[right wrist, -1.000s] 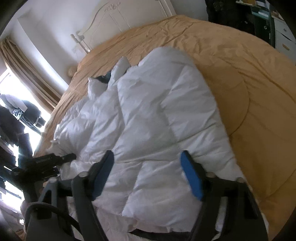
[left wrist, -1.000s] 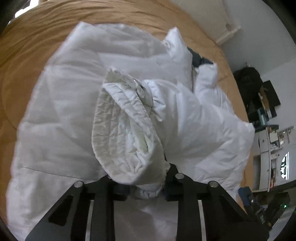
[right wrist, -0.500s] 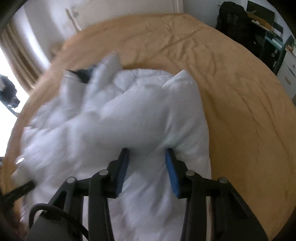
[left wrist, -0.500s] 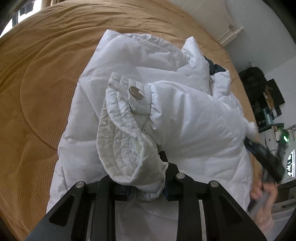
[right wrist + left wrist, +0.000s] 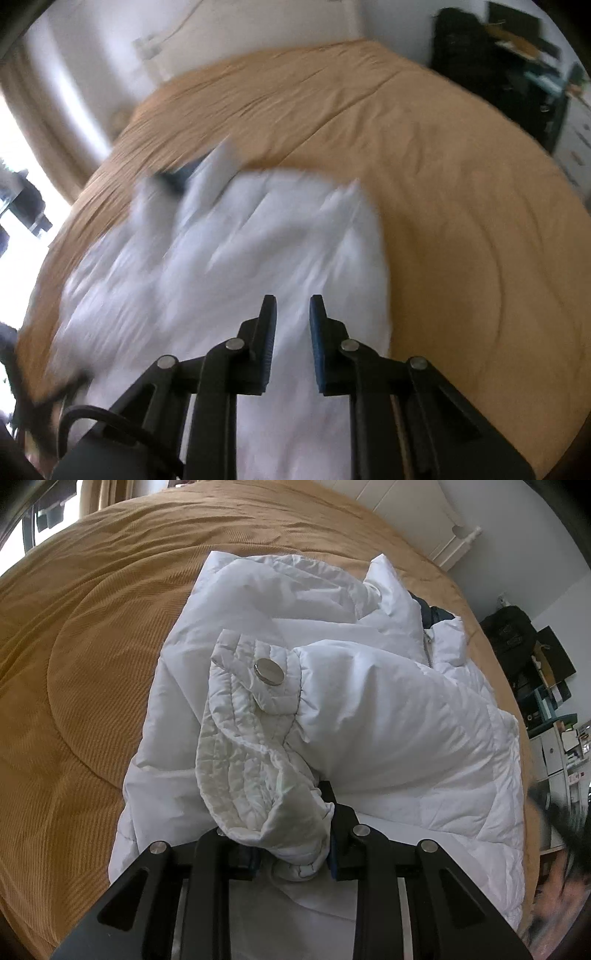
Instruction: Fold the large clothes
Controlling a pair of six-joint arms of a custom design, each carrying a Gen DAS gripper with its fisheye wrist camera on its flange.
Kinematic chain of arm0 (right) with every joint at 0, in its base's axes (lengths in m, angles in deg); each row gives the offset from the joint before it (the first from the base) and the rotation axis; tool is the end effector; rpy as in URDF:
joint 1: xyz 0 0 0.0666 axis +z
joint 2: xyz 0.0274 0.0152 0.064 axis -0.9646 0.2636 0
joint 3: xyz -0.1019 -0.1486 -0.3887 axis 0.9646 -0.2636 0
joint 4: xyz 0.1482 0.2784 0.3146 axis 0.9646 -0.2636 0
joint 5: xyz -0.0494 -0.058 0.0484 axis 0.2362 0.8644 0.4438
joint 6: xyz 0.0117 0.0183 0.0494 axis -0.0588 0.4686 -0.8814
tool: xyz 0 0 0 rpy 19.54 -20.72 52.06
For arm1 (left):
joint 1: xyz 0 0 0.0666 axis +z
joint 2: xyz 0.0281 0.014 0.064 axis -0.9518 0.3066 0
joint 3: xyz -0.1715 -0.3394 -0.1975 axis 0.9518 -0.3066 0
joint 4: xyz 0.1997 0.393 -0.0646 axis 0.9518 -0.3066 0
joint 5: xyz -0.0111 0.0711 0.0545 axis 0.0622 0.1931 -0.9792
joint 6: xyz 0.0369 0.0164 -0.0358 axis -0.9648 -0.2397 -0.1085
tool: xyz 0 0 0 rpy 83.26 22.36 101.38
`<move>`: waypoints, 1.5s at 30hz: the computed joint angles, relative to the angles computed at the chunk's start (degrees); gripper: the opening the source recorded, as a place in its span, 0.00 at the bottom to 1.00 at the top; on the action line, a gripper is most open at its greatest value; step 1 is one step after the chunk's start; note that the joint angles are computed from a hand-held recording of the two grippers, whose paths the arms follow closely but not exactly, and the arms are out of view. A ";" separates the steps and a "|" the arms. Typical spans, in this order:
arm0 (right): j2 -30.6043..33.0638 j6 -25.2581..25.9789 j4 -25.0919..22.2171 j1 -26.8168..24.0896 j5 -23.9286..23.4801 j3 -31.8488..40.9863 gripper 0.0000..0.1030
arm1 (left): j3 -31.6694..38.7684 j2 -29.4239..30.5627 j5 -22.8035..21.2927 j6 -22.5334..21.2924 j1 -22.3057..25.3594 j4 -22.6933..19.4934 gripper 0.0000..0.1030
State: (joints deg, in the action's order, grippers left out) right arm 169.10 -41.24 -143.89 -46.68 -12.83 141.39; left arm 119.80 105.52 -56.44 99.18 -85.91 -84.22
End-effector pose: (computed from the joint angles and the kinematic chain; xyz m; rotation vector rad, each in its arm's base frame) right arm 0.5260 0.2812 0.5898 -0.2034 2.5703 0.3771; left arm 0.4149 -0.1029 0.4968 -0.6264 2.5601 -0.3730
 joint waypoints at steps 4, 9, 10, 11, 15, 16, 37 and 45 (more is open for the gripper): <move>-3.70 3.32 -5.85 2.67 5.05 -6.85 0.22 | 0.16 -1.14 0.72 -0.97 0.95 -1.30 0.33; -5.52 2.73 -2.75 1.71 6.83 -12.75 0.22 | 1.40 -5.55 -8.02 1.68 0.83 -6.54 0.39; -5.47 2.22 -2.97 1.82 6.90 -12.52 0.24 | 2.62 -5.49 -12.03 1.96 -0.17 -8.82 0.37; -5.23 1.62 -3.45 2.05 7.63 -12.15 0.24 | 3.69 -5.56 -15.19 1.74 -1.22 -10.09 0.35; -4.77 1.08 -3.54 2.64 10.15 -11.61 0.25 | 8.01 -4.72 -19.25 -1.24 -5.55 -9.96 0.42; -4.68 0.80 -3.30 2.63 10.18 -11.58 0.25 | 9.28 -3.68 -19.52 -1.70 -6.69 -9.72 0.47; -15.09 -1.01 1.21 3.75 6.88 -18.91 0.49 | 9.15 8.15 -23.08 -5.33 -9.28 -9.70 0.51; -15.09 0.18 -1.95 3.76 8.70 -22.44 0.51 | 8.48 7.74 -21.22 -5.70 -8.60 -9.07 0.51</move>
